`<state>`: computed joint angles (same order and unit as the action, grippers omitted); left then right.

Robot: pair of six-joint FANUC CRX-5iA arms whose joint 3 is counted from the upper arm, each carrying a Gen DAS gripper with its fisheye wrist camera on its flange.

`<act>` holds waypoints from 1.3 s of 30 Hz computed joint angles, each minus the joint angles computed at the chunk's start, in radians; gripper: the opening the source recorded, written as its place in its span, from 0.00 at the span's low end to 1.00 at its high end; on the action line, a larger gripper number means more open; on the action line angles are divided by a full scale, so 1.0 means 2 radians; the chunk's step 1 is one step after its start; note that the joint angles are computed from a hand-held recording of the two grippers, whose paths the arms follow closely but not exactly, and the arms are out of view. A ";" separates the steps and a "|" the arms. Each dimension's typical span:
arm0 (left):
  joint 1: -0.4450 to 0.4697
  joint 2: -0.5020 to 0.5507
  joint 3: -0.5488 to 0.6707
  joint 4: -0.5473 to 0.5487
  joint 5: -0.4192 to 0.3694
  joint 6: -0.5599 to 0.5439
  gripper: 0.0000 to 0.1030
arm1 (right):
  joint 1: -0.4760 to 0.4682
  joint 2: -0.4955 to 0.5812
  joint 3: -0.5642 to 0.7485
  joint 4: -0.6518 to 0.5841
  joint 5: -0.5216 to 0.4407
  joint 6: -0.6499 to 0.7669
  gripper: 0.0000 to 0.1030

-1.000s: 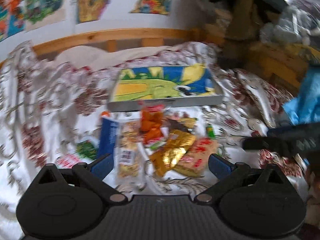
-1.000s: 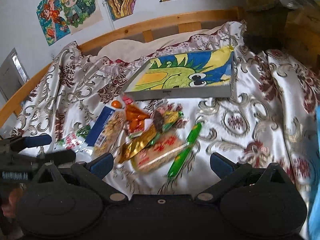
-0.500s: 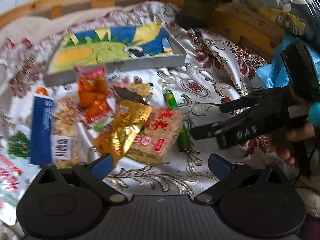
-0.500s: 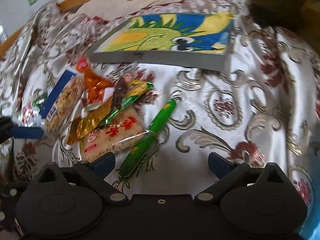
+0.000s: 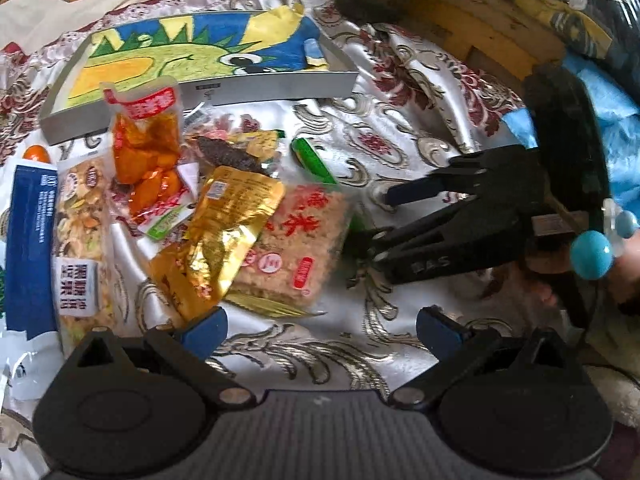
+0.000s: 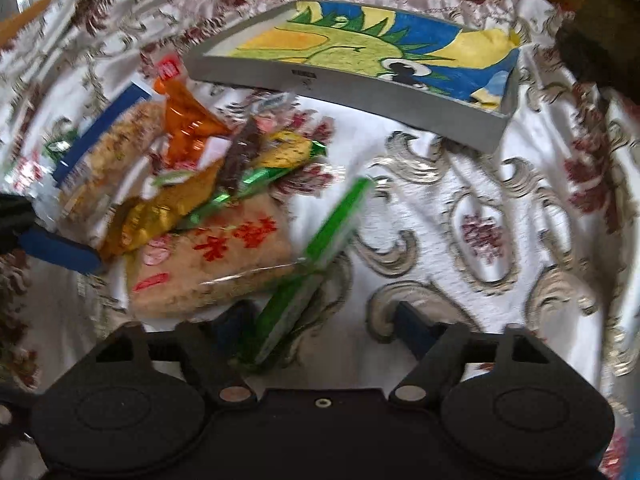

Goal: Organize snacks
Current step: 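Close the right tool on the green stick snack and lift it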

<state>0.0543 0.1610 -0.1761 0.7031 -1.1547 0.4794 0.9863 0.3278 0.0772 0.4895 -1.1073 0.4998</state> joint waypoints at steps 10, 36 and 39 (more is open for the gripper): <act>-0.011 0.050 0.039 0.002 -0.033 0.015 0.98 | -0.019 -0.027 -0.023 -0.010 0.014 -0.028 0.40; -0.040 0.032 0.007 -0.010 0.118 -0.015 1.00 | -0.026 -0.027 -0.033 -0.001 0.039 -0.035 0.54; -0.041 0.037 0.005 0.003 0.113 -0.024 1.00 | -0.026 -0.026 -0.033 0.001 0.043 -0.037 0.57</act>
